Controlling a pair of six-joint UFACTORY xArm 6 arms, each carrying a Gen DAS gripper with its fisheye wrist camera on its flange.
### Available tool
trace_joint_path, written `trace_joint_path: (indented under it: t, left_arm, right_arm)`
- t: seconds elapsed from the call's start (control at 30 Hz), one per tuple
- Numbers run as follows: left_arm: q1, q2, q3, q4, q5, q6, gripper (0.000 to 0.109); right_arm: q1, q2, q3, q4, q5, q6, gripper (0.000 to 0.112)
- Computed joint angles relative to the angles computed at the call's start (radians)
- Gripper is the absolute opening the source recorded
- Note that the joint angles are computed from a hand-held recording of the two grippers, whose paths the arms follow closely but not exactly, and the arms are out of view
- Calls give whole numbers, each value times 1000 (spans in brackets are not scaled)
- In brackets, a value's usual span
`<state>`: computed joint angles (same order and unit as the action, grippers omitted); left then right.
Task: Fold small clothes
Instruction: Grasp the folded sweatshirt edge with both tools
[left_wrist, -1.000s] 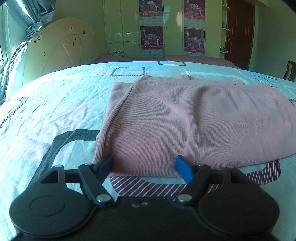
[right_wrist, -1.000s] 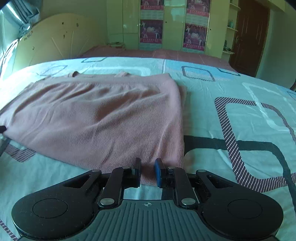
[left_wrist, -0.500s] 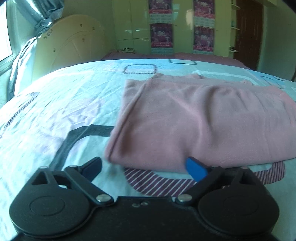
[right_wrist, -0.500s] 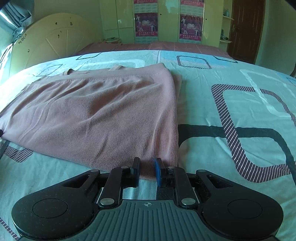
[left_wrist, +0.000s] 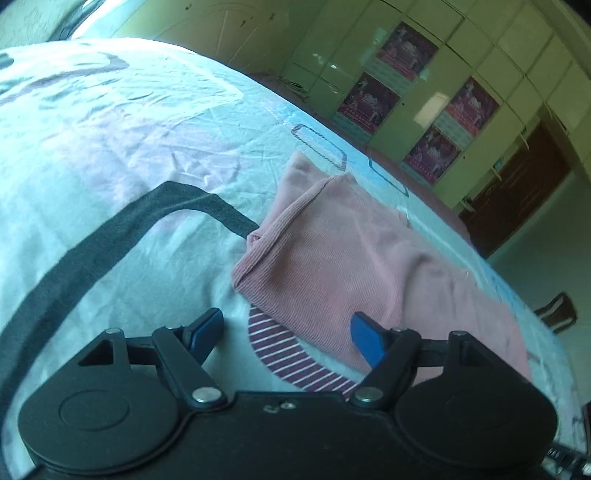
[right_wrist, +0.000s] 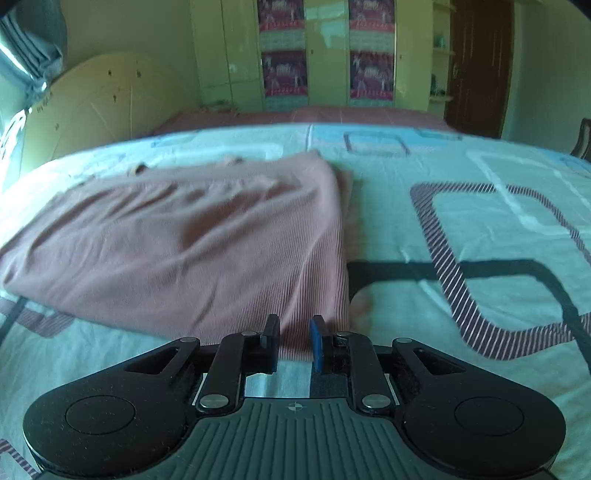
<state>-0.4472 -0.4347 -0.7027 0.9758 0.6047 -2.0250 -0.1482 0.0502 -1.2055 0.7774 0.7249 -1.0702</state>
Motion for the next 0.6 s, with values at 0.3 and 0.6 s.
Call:
trace_joint_path:
  t: [0.3,0.6]
  left_arm:
    - [26,36,-2,127,-90,-294,62]
    - [99,76,-6,377,-147,-578,59]
  right_arm:
    - [-47,-106,17,178,148,-94,17]
    - [66,-73,-47,203,198,34,3]
